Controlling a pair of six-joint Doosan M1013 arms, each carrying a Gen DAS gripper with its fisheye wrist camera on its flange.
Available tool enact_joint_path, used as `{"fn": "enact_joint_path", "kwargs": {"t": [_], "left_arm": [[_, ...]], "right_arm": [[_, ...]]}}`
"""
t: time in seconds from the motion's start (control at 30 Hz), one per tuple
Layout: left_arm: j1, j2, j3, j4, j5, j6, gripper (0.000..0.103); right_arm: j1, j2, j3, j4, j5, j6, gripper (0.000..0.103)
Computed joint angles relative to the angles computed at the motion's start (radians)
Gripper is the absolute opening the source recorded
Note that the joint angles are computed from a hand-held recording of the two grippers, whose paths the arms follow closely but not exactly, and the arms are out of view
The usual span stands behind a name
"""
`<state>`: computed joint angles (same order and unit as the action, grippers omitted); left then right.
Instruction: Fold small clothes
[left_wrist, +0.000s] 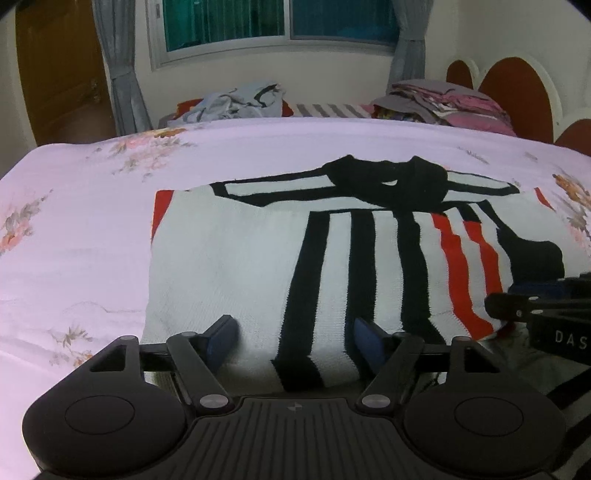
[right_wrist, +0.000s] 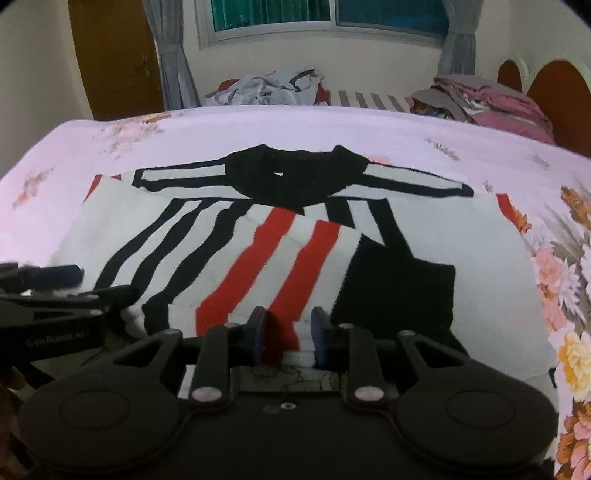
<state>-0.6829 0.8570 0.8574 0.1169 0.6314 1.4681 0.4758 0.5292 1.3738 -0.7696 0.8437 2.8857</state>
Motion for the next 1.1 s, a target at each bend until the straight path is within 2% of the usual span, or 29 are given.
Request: {"fn": "enact_joint_path", "kwargs": {"t": [0.07,0.13,0.17,0.23,0.3,0.5,0.6,0.67,0.7,0.73,0.8,0.87,0.93,1.0,1.1], "left_arm": [[0.0,-0.012,0.016,0.019,-0.019,-0.014,0.071],[0.0,-0.02,0.03,0.028,-0.03,-0.016,0.071],[0.002,-0.015,0.023,0.02,-0.01,-0.004,0.071],[0.004,-0.018,0.038,0.008,-0.029,0.013,0.071],[0.001,-0.018,0.037,0.027,-0.026,0.009,0.071],[-0.005,-0.019,0.039,0.068,-0.023,-0.001,0.071],[-0.004,-0.018,0.029,0.062,-0.006,0.012,0.072],[-0.005,-0.031,0.038,0.09,-0.002,-0.018,0.072],[-0.002,-0.047,0.063,0.09,-0.029,-0.023,0.072],[0.002,-0.07,0.099,0.08,-0.063,-0.024,0.077],[0.009,-0.106,0.156,0.048,-0.1,-0.005,0.093],[0.012,-0.153,0.239,0.069,-0.162,-0.005,0.094],[0.02,-0.194,0.306,0.054,-0.184,0.011,0.094],[0.029,-0.237,0.377,0.048,-0.209,0.003,0.094],[0.043,-0.289,0.461,-0.027,-0.219,0.072,0.093]], "right_arm": [[0.005,-0.012,0.009,-0.037,-0.004,0.04,0.023],[0.01,-0.024,0.024,-0.096,0.008,0.099,0.025],[0.009,-0.02,0.019,-0.086,0.037,0.087,0.025],[-0.008,-0.006,0.003,0.002,0.083,0.014,0.025],[-0.012,-0.016,0.025,-0.001,0.051,0.022,0.025],[-0.017,-0.032,0.045,0.011,0.023,-0.002,0.025],[-0.022,-0.037,0.049,0.027,0.017,-0.038,0.025],[-0.018,-0.043,0.039,0.04,0.039,-0.053,0.025],[-0.013,-0.055,0.047,0.024,0.04,-0.029,0.027],[-0.008,-0.074,0.068,0.004,0.018,0.005,0.03],[0.0,-0.108,0.107,-0.015,-0.02,0.054,0.036],[0.013,-0.147,0.153,-0.049,-0.036,0.11,0.038],[0.022,-0.191,0.207,-0.061,-0.059,0.156,0.044],[0.031,-0.238,0.264,-0.051,-0.077,0.176,0.044],[0.058,-0.298,0.336,-0.026,-0.068,0.153,0.043]]}}
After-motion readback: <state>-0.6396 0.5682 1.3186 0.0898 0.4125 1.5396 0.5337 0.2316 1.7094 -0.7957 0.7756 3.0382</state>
